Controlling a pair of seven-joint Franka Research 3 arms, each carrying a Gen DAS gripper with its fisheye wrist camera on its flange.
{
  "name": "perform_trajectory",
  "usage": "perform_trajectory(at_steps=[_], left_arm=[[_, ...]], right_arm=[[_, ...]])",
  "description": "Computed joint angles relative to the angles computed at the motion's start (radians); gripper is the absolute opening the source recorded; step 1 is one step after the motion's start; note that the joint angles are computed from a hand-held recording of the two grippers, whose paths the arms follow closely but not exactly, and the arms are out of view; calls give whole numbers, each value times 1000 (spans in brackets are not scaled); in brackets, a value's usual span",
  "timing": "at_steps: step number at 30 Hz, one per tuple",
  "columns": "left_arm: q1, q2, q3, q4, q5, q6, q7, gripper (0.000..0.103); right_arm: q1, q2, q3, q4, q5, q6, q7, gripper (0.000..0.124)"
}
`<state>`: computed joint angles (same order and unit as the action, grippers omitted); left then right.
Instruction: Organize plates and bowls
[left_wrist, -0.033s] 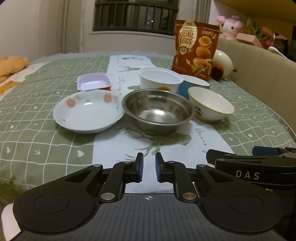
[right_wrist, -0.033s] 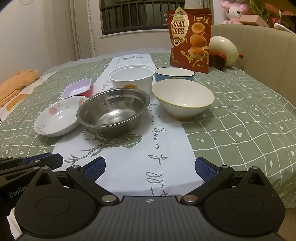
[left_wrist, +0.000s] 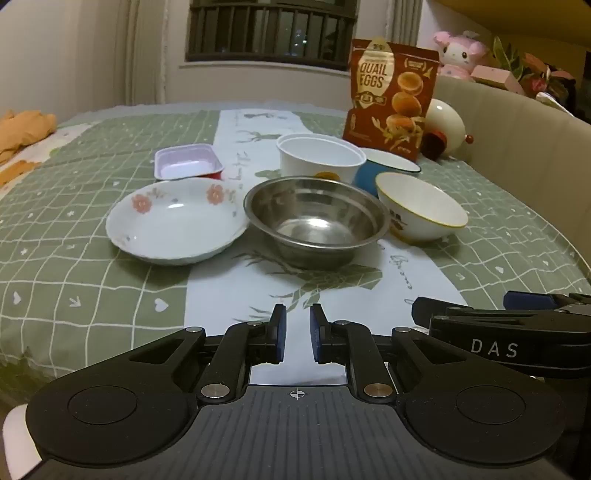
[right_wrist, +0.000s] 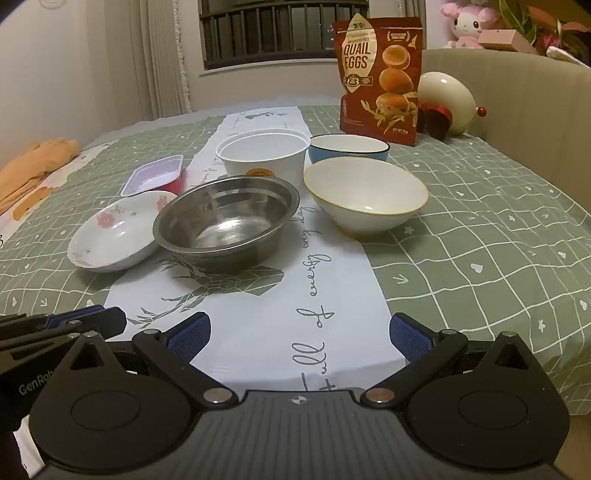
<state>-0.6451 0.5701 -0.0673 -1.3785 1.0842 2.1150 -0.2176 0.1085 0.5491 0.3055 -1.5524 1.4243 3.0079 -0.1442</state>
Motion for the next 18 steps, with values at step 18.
perform_trajectory(at_steps=[18], left_arm=[[0,-3,-5,-5,-21,-8,-6,16]], right_arm=[[3,9,2,3,-32,16,37,103]])
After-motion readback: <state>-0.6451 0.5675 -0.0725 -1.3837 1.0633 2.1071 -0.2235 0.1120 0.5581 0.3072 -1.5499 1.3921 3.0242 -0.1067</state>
